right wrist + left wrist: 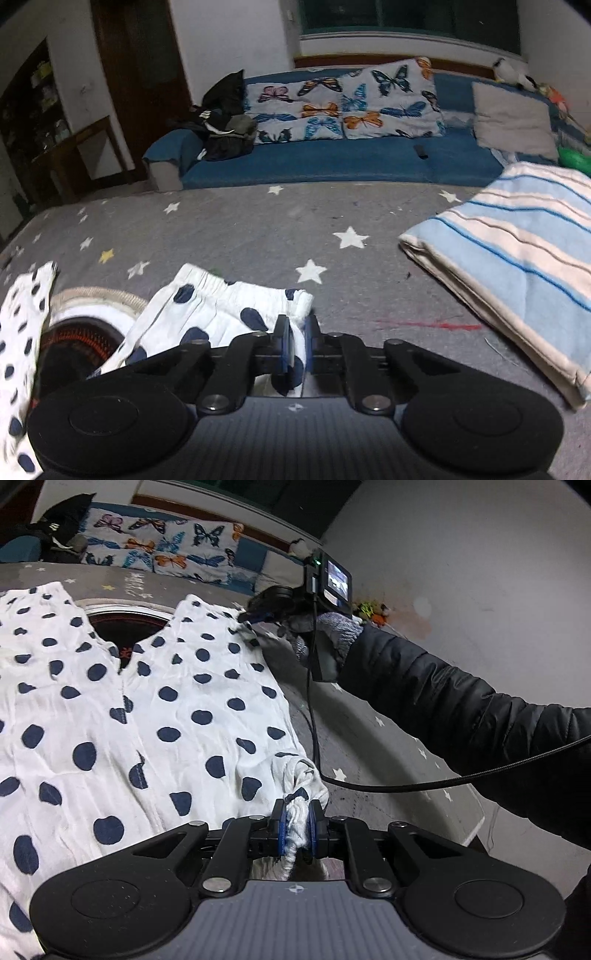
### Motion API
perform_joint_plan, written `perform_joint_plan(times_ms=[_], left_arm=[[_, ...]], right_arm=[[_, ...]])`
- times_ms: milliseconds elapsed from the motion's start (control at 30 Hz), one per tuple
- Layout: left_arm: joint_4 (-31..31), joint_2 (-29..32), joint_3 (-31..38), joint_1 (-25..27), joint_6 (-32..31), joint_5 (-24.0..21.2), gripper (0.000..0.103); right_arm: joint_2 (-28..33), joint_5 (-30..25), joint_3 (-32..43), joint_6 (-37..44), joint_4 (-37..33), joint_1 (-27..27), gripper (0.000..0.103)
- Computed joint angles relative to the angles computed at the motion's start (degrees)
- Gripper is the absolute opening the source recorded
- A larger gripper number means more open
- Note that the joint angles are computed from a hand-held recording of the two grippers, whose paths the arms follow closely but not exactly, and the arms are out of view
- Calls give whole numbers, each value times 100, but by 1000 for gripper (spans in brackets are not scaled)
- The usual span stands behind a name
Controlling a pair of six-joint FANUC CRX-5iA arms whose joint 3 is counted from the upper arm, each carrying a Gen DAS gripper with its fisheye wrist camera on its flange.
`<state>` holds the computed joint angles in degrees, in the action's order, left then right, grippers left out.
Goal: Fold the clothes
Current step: 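Grasp the pant leg hem with the left gripper and lift it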
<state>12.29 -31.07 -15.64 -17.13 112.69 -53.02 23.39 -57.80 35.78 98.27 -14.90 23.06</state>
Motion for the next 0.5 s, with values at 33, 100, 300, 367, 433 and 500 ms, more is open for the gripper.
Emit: perform_joint_plan(times_ms=[33, 100, 300, 367, 433, 500], left_arm=[[-112, -18, 22, -54, 151, 5, 13], [-281, -54, 54, -149, 373, 25, 13], [-390, -33, 118, -232, 390, 23, 13], [-353, -17, 112, -204, 344, 21, 13], [-307, -3, 93, -169, 324, 37, 13], [-250, 22, 78, -128, 289, 41, 13]], right_arm=[[23, -24, 45, -64, -2, -13, 5], [6, -32, 73, -94, -23, -28, 5], [-85, 21, 33, -185, -128, -94, 5], [-32, -98, 130, -99, -272, -173, 9], [38, -216, 233, 47, -463, -253, 13], [86, -286, 299, 164, -620, -306, 30]])
